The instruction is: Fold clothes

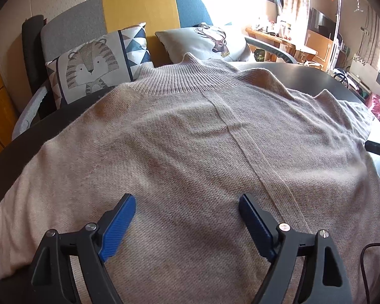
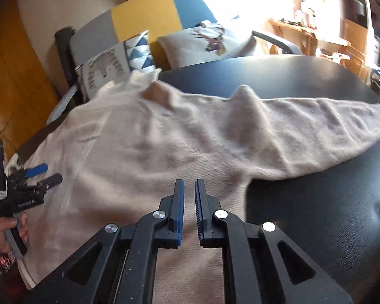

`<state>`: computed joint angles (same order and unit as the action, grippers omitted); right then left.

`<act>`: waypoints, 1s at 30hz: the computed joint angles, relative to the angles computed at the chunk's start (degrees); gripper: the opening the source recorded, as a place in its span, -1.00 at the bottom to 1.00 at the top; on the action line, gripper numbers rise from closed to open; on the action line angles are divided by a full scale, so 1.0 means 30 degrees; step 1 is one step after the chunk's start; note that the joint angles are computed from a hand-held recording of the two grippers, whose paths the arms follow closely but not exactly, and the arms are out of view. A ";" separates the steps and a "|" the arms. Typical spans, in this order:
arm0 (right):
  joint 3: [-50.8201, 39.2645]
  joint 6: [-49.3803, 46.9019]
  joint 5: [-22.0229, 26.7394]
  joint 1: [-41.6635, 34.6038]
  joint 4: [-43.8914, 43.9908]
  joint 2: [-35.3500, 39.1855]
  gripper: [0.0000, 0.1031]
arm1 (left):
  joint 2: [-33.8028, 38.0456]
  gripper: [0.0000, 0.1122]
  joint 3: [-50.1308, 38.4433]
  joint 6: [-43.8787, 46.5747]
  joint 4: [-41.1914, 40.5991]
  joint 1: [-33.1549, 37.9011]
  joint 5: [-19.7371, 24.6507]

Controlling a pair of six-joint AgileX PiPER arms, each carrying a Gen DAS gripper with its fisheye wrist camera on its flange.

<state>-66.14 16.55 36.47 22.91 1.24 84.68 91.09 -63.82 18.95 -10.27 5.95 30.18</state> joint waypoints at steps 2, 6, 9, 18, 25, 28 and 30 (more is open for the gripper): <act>0.0108 0.0505 0.0320 0.0889 -0.0967 0.0312 -0.82 | -0.1010 0.50 0.1020 0.1291 -0.1600 0.0675 0.0132; 0.1528 0.1629 -0.0797 0.0557 -0.1803 0.0336 -0.89 | -0.2466 0.50 0.2880 0.2798 -0.2962 0.2243 0.0388; 0.0136 0.3009 0.1085 0.0751 -0.2692 0.0841 -0.89 | -0.3463 0.50 0.4169 0.3786 -0.3279 0.3707 0.0340; -0.3711 0.2263 0.1449 0.6840 -0.2395 0.2243 -0.78 | -0.5559 0.50 0.5881 1.4447 -1.1761 1.0987 0.5580; -0.7946 -0.0079 0.2047 0.8791 0.0405 0.6150 -0.78 | -0.3724 0.48 0.4659 1.5466 -1.4232 1.7666 1.0323; -1.0961 -0.0722 0.2962 0.9061 0.0502 0.8347 -0.78 | -0.2748 0.46 0.4107 1.5450 -1.4200 1.9522 1.1972; -1.3751 -0.0327 0.4654 0.9224 -0.0674 1.0355 -0.77 | -0.2533 0.46 0.4107 1.5901 -1.3958 2.0198 1.2899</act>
<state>-107.39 15.57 50.43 50.58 -0.78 115.75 83.49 -51.50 66.65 -52.15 66.54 68.88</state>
